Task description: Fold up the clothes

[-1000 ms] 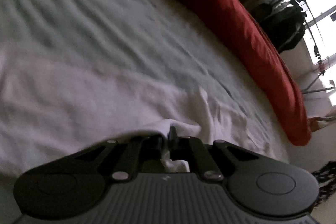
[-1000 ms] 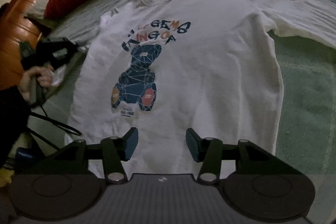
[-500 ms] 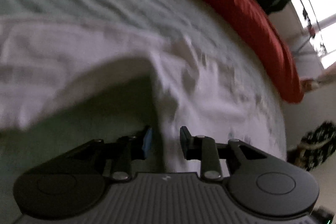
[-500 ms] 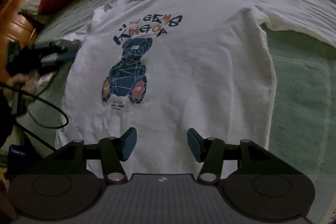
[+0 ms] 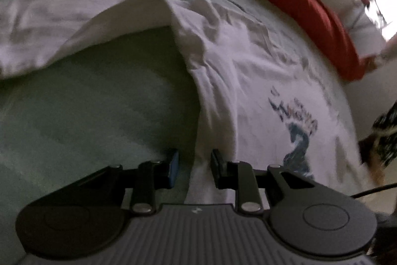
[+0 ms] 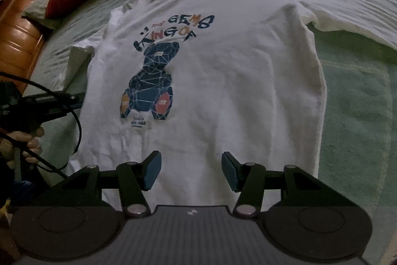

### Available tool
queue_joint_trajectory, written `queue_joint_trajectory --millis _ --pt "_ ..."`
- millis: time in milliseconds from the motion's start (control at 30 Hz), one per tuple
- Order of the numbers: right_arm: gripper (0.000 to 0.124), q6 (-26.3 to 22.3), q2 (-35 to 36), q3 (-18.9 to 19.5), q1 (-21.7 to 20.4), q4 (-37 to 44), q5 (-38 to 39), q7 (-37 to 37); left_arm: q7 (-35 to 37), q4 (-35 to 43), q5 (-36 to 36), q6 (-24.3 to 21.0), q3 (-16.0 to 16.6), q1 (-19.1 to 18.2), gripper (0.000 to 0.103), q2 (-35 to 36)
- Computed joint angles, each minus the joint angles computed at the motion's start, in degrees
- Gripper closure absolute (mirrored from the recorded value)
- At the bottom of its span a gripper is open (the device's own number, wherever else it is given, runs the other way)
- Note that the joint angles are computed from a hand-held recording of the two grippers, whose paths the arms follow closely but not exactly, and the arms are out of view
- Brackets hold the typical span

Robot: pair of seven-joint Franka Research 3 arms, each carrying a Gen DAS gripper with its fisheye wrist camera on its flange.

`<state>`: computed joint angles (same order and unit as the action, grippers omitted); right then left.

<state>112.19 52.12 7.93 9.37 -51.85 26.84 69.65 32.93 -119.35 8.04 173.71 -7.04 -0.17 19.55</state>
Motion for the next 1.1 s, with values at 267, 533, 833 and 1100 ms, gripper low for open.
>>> queue_joint_trajectory --millis 267,533,833,1100 --pt "0.062 1.4 -1.6 -0.3 0.4 -2.4 -0.6 -1.4 1.8 5.4 8.5 -11.3 2.5 -4.3 0.084 0.7" --pt "0.062 3.8 -4.2 -0.4 0.6 -6.7 -0.5 -3.3 -8.6 1.5 14.2 -19.4 4.8 -5.2 0.103 -5.2" --pt "0.059 6.7 -5.4 -1.7 0.5 -8.4 -1.6 -2.3 -12.8 -4.7 12.8 -6.5 2.6 0.0 0.098 -9.5" --pt "0.041 15.6 -6.0 -1.4 3.5 -12.6 -6.8 -13.8 23.1 5.2 -0.8 -8.8 -9.5 4.3 0.075 0.1"
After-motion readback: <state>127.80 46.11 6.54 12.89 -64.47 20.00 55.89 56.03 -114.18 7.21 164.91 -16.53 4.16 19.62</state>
